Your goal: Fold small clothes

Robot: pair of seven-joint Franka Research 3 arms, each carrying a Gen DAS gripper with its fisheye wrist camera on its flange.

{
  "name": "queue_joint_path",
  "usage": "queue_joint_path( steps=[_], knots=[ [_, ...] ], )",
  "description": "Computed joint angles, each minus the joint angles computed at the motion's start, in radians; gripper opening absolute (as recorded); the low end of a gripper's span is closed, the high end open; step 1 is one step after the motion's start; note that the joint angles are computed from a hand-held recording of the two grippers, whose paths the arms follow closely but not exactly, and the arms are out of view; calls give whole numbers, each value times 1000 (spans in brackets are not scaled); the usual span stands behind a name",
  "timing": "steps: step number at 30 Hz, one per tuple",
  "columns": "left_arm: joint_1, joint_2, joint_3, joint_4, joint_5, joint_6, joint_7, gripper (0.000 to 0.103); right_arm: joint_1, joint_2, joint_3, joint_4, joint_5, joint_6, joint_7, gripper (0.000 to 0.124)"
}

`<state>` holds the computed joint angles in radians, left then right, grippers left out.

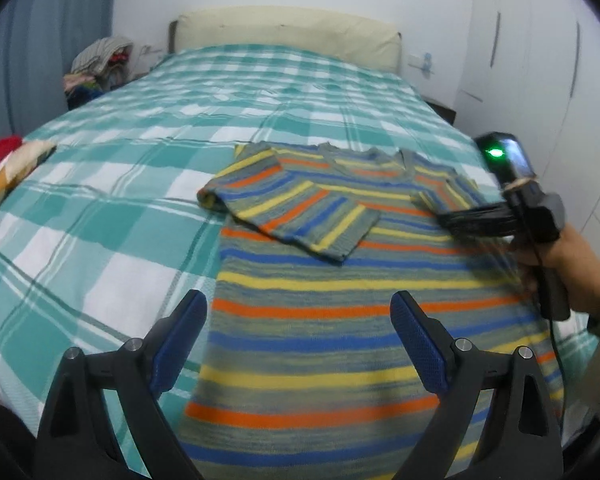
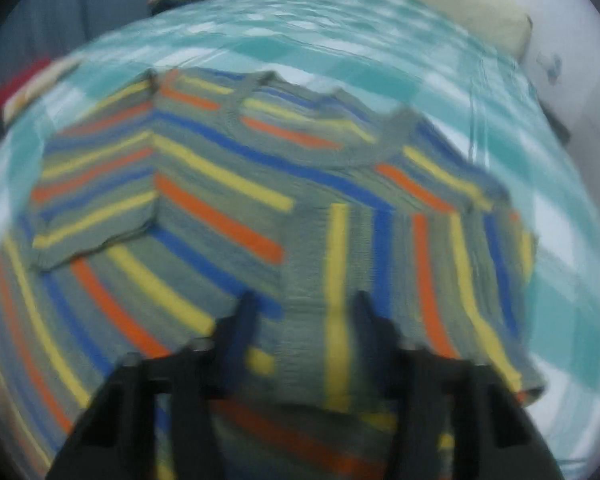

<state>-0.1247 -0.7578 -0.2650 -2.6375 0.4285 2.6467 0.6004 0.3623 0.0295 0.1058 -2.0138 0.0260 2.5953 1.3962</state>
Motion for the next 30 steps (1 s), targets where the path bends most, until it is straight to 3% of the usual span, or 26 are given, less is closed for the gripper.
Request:
queue_joint_path(
  steps=[6, 12, 15, 17, 19, 23, 25, 26, 28, 30],
  knots=[
    [-36, 6, 54, -20, -80, 42, 5, 94, -104, -136, -72, -59, 84, 40, 18, 3],
    [-52, 46, 68, -21, -134, 43, 14, 94, -265, -206, -173, -83, 206, -26, 16, 3],
    [-53, 73, 67, -22, -154, 66, 8, 94, -298, -197, -232, -105, 404, -59, -60, 4],
    [-43, 86, 55, -20, -148, 73, 3, 94, -299, -187, -274, -128, 637, -85, -185, 4],
    [-28, 98, 36, -17, -130, 77, -6, 94, -310, -172, -285, -148, 802, -102, -269, 10],
    [-32, 125, 34, -10, -121, 77, -6, 94, -360, -122, -289, -134, 1054, -207, -287, 26],
    [-30, 137, 31, -7, -115, 74, -10, 94, -383, -110, -270, -118, 1036, -226, -285, 21],
    [-27, 141, 27, -5, -110, 70, -12, 94, -389, -108, -253, -113, 975, -212, -259, 2],
    [-22, 147, 17, -3, -96, 62, -18, 94, -395, -122, -227, -122, 865, -149, -198, 2],
    [-19, 148, 8, -1, -80, 54, -24, 94, -399, -157, -194, -146, 672, -58, -94, 2]
  ],
)
